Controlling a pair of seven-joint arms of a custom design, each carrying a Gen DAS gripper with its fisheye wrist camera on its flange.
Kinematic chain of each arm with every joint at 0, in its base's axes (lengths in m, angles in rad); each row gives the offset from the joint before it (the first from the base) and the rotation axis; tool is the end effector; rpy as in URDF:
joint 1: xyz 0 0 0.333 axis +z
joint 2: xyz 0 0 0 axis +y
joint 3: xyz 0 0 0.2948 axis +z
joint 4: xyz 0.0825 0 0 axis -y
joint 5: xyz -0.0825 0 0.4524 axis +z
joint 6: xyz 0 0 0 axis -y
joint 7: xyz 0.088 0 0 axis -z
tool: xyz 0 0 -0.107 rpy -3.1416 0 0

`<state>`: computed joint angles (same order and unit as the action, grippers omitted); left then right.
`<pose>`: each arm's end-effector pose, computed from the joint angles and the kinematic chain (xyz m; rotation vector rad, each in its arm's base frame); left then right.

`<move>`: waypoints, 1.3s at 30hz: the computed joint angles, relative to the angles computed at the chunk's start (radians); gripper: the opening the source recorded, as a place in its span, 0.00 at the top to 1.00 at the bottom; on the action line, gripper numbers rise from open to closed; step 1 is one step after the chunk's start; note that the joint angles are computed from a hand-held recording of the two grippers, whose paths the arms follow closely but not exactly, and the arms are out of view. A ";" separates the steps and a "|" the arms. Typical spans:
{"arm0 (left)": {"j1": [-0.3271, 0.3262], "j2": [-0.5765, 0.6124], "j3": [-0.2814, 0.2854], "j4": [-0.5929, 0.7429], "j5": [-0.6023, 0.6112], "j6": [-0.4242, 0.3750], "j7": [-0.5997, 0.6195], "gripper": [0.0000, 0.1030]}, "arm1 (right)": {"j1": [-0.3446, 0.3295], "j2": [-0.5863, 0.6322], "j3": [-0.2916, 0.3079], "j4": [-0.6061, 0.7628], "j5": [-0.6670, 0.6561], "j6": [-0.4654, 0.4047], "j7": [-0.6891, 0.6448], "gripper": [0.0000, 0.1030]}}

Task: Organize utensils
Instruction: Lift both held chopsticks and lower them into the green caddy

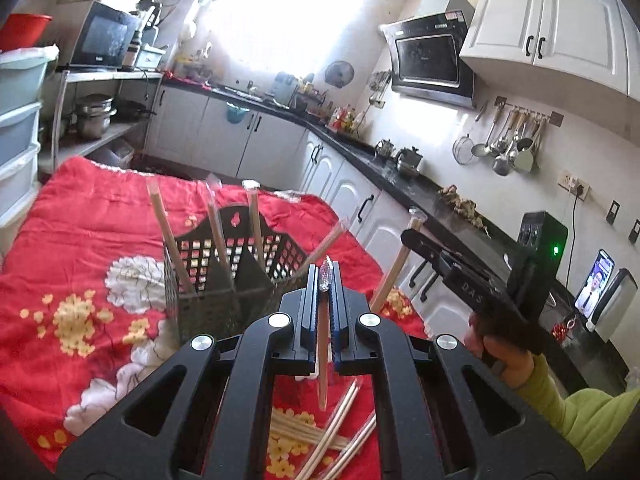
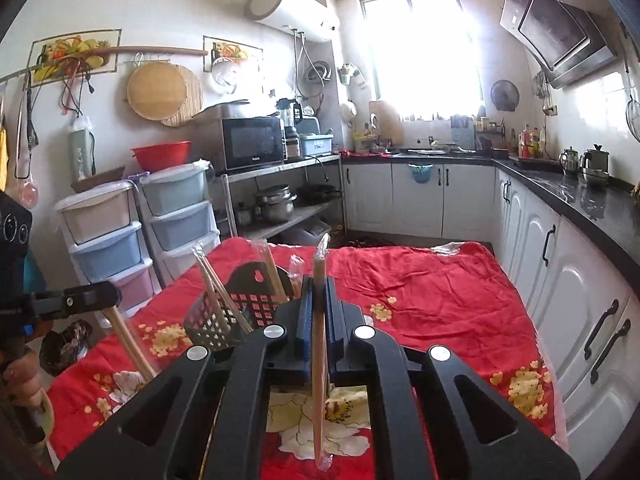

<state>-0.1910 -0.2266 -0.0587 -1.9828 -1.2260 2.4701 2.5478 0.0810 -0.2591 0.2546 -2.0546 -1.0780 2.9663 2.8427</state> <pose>0.5913 -0.1514 0.6115 -1.2782 2.1373 -1.6997 0.5342 0.2640 0.6140 -1.4413 1.3550 -0.9059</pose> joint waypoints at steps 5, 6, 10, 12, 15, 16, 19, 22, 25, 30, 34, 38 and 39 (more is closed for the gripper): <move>-0.001 0.004 0.000 0.026 -0.031 0.035 0.027 0.98 | 0.000 0.010 0.005 0.023 -0.017 0.017 0.007 0.94; -0.001 0.005 0.000 0.032 -0.036 0.046 0.033 0.98 | 0.002 0.012 0.004 0.027 -0.019 0.020 0.007 0.94; 0.000 0.014 0.000 0.064 -0.056 0.082 0.045 0.98 | 0.004 0.021 0.004 0.050 -0.036 0.031 0.011 0.94; 0.001 0.019 -0.001 0.078 -0.063 0.102 0.054 0.98 | 0.003 0.028 0.005 0.064 -0.051 0.036 0.022 0.94; 0.004 0.026 -0.001 0.100 -0.072 0.125 0.063 0.98 | 0.005 0.038 0.002 0.084 -0.074 0.044 0.036 0.94; 0.005 0.030 0.000 0.108 -0.077 0.132 0.067 0.98 | 0.008 0.041 0.000 0.089 -0.080 0.044 0.039 0.94; 0.010 0.039 -0.001 0.130 -0.089 0.157 0.077 0.98 | 0.018 0.055 -0.007 0.111 -0.093 0.047 0.043 0.94; 0.014 0.045 -0.004 0.146 -0.094 0.184 0.084 0.98 | 0.028 0.073 -0.015 0.140 -0.112 0.055 0.057 0.94; 0.018 0.056 -0.004 0.170 -0.107 0.208 0.088 0.98 | 0.043 0.094 -0.025 0.174 -0.133 0.058 0.066 0.94; 0.028 0.073 -0.007 0.203 -0.124 0.244 0.095 0.98 | 0.073 0.132 -0.050 0.233 -0.182 0.072 0.091 0.94; 0.037 0.093 -0.011 0.233 -0.146 0.269 0.098 0.98 | 0.101 0.167 -0.076 0.286 -0.217 0.088 0.113 0.94; 0.043 0.109 -0.023 0.250 -0.162 0.304 0.106 0.98 | 0.129 0.198 -0.103 0.338 -0.275 0.101 0.159 0.94; 0.045 0.115 -0.024 0.256 -0.165 0.308 0.109 0.98 | 0.136 0.212 -0.110 0.358 -0.282 0.110 0.161 0.94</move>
